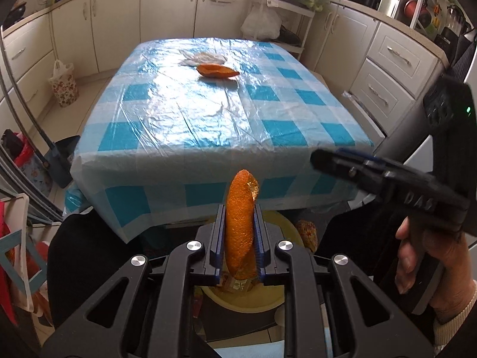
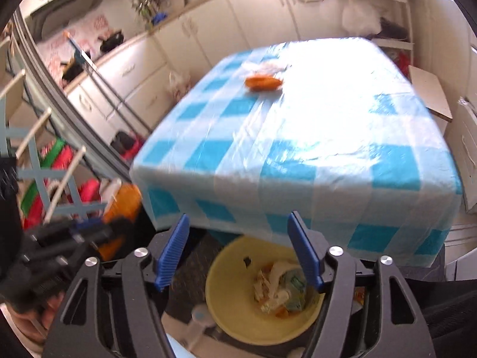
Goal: Collect trash
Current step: 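Open the right tool then the left tool to drop bag and peel, then move both open tools back over the table toward the last peel and tissue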
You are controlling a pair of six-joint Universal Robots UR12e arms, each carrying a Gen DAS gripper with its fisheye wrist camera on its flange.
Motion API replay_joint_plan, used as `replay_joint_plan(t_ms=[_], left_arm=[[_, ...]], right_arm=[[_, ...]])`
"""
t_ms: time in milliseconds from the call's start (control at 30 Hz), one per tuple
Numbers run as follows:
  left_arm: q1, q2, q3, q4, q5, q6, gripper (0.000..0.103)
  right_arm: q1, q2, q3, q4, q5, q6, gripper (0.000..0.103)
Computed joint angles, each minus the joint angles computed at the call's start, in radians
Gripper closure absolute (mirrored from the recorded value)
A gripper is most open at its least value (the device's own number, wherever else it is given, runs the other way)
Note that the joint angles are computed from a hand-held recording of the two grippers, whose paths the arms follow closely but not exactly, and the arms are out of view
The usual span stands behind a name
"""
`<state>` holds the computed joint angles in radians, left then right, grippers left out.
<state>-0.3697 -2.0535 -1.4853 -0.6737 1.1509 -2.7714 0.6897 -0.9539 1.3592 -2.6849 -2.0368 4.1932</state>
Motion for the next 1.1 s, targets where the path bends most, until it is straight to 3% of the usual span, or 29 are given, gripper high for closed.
replay_joint_plan(t_ms=[67,133,333,700,1100], left_arm=[[-0.01,-0.01,0.009,-0.038,0.031,0.022,0.077],[-0.018,-0.017,0.008,-0.035,0.067,0.017,0.048],[-0.019,-0.021,-0.003,0.032,0.101,-0.004,0.029],[0.019,-0.017,-0.027,0.246,0.105,-0.183,0.012],[0.045,-0.011,-0.055,0.318,0.067,-0.239,0.01]], right_arm=[[0.002,-0.008,0.013,-0.026,-0.026,0.022,0.032],[0.001,-0.012,0.024,-0.047,-0.039,0.044,0.032],[-0.008,-0.023,0.039,-0.059,-0.043,0.074,0.029],[-0.001,-0.006,0.003,-0.009,-0.094,0.05,0.027],[0.012,0.027,-0.063,0.054,-0.137,-0.067,0.021]])
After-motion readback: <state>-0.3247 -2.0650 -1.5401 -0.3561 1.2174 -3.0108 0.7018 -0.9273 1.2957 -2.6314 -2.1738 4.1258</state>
